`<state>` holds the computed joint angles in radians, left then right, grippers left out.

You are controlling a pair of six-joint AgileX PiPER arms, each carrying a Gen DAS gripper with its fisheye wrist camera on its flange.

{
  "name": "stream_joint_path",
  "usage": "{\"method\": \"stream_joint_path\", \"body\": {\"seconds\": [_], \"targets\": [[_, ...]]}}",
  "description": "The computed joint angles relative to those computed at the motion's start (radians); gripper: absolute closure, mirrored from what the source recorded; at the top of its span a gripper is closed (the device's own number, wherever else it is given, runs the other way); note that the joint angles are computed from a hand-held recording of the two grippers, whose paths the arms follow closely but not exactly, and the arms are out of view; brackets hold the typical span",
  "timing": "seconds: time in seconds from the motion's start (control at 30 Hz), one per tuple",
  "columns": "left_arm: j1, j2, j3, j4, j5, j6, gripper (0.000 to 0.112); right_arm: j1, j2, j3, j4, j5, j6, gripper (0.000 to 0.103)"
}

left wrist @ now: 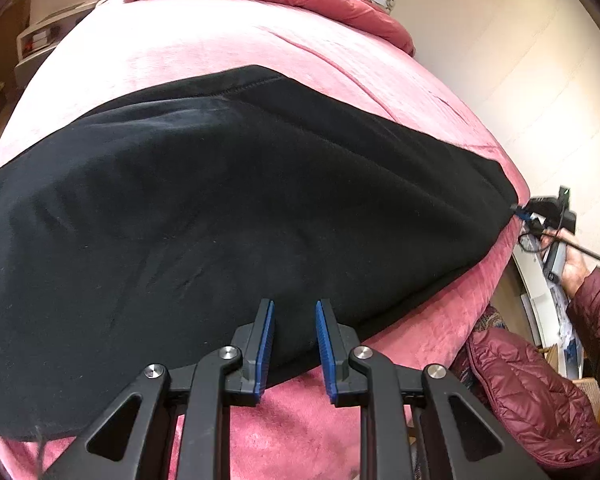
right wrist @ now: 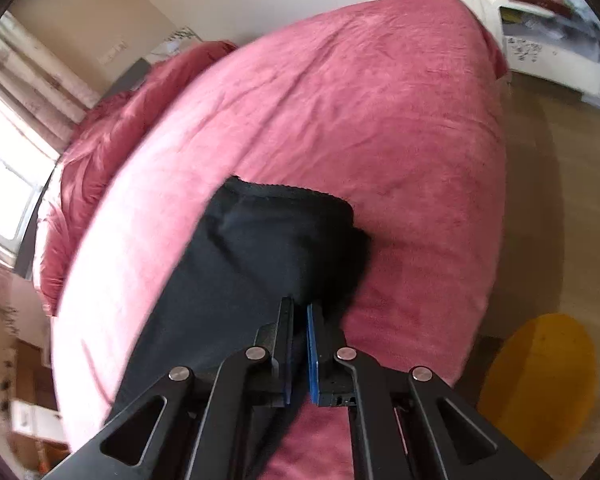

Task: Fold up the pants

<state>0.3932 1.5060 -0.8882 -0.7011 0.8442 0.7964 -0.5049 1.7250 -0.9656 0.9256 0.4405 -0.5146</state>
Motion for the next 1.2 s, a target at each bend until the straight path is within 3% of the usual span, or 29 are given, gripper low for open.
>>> {"method": "stream_joint_path", "body": {"seconds": [0.13, 0.17, 0.27, 0.43, 0.57, 0.63, 0.9, 1.03, 1.2], "targets": [[0.038, -0.021, -0.001, 0.022, -0.003, -0.045, 0.088, -0.024, 0.033, -0.013, 0.011, 0.029, -0.011, 0.093], [0.056, -0.027, -0.001, 0.019, 0.003, -0.050, 0.088, -0.021, 0.019, -0.010, -0.021, 0.028, 0.014, 0.088], [0.155, -0.065, -0.010, 0.023, 0.029, -0.077, 0.085, -0.012, -0.044, 0.021, -0.077, 0.016, 0.053, 0.055], [0.391, -0.095, -0.056, 0.020, 0.114, -0.079, 0.083, 0.106, -0.206, 0.084, -0.265, 0.011, 0.165, 0.055], [0.578, -0.082, -0.099, 0.015, 0.172, -0.083, 0.083, 0.339, -0.291, 0.100, -0.358, 0.028, 0.205, 0.055], [0.639, -0.061, -0.122, 0.026, 0.184, -0.099, 0.083, 0.495, -0.303, 0.098, -0.333, 0.040, 0.162, 0.055], [0.689, -0.024, -0.073, 0.093, 0.152, -0.152, 0.083, 1.112, -0.106, -0.064, -0.419, 0.084, 0.174, 0.055], [0.682, -0.009, -0.063, 0.109, 0.145, -0.158, 0.083, 1.300, 0.008, -0.164, -0.474, 0.098, 0.198, 0.054], [0.656, 0.018, -0.045, 0.079, 0.097, -0.136, 0.085, 1.394, 0.117, -0.235, -0.529, 0.130, 0.189, 0.052]]}}
